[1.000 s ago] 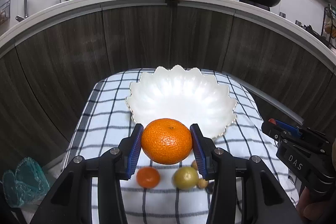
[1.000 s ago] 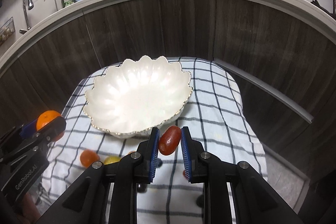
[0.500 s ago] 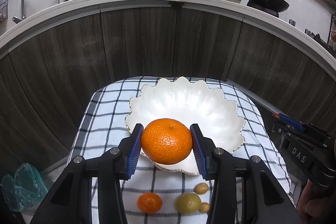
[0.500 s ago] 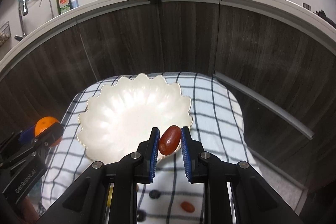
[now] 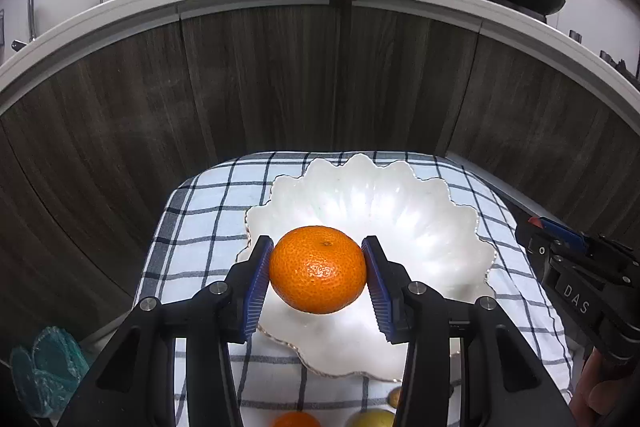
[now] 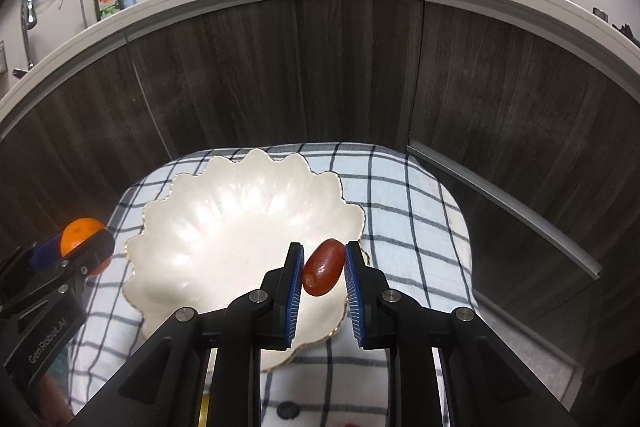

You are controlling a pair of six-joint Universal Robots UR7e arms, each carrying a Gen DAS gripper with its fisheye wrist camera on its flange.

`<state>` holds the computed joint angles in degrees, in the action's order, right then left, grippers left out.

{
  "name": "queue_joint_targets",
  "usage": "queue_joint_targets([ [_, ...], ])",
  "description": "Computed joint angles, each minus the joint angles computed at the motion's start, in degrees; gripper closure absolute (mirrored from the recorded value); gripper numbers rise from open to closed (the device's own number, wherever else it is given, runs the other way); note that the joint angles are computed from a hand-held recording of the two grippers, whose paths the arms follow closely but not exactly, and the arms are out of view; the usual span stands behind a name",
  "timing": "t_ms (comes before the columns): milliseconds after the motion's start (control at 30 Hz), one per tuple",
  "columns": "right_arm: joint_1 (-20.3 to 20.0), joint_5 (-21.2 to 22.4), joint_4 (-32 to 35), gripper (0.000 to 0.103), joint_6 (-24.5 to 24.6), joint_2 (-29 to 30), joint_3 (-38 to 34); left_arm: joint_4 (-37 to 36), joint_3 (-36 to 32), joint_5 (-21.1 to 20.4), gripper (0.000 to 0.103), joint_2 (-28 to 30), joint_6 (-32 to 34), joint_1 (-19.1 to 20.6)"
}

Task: Organize fruits
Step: 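Carry the mandarin in the left tool and the tomato in the right tool over the bowl, then open the left tool and the right tool to drop both fruits into the bowl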

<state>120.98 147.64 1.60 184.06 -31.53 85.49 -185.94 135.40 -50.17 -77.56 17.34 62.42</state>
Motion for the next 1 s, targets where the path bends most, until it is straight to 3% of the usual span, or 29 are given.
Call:
queue_joint_targets([
  [367, -2.6, -0.7, 1.0, 0.081, -2.4, 2.3, -3.1, 3.0, -4.1, -0.4, 0.058, 3.8, -0.3, 2.8],
  [1000, -5.8, -4.2, 6.9, 0.078, 0.0, 5.9, -7.3, 9.5, -7.0, 0.0, 0.057, 6.3, -3.2, 4.8],
])
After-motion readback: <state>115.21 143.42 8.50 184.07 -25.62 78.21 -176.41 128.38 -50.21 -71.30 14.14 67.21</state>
